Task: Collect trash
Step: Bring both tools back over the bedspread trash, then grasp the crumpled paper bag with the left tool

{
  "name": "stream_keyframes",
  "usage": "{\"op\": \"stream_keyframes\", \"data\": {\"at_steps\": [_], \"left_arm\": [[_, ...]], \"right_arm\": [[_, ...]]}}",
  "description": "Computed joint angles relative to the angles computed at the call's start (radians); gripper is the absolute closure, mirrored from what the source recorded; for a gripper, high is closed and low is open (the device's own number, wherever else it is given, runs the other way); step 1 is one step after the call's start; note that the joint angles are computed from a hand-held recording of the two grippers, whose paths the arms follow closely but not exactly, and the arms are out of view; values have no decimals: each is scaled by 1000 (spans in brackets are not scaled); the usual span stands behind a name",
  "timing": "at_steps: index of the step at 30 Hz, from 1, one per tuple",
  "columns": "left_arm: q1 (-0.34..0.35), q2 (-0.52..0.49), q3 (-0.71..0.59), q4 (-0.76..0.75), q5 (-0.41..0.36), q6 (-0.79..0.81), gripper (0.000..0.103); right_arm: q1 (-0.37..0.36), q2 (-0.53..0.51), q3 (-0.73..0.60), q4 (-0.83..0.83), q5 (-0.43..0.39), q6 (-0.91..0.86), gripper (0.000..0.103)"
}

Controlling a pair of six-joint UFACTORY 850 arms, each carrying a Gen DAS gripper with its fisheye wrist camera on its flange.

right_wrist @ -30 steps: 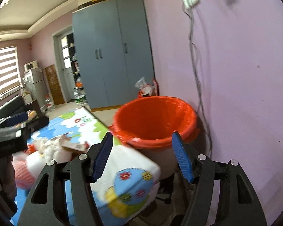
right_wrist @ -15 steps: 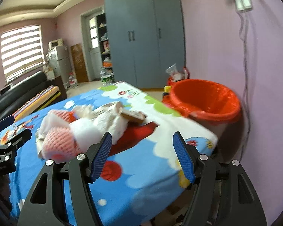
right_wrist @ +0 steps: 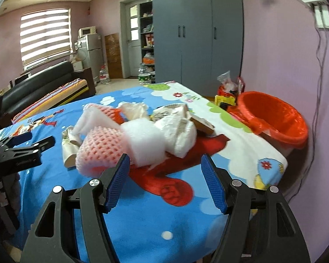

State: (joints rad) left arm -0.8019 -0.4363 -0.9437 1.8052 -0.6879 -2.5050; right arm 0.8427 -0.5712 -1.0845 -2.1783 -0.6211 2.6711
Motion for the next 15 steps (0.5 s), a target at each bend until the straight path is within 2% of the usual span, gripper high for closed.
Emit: {"op": "stream_keyframes", "data": {"at_steps": [4, 6, 15], "left_arm": [[29, -22, -40, 28, 64, -58, 6], [33, -32, -58, 26, 62, -61, 6], [64, -135, -193, -134, 106, 102, 6]], "right_arm": [[3, -23, -32, -5, 23, -20, 39], [1, -29, -41, -11, 26, -20, 39], [-17, -23, -34, -61, 17, 40, 39]]}}
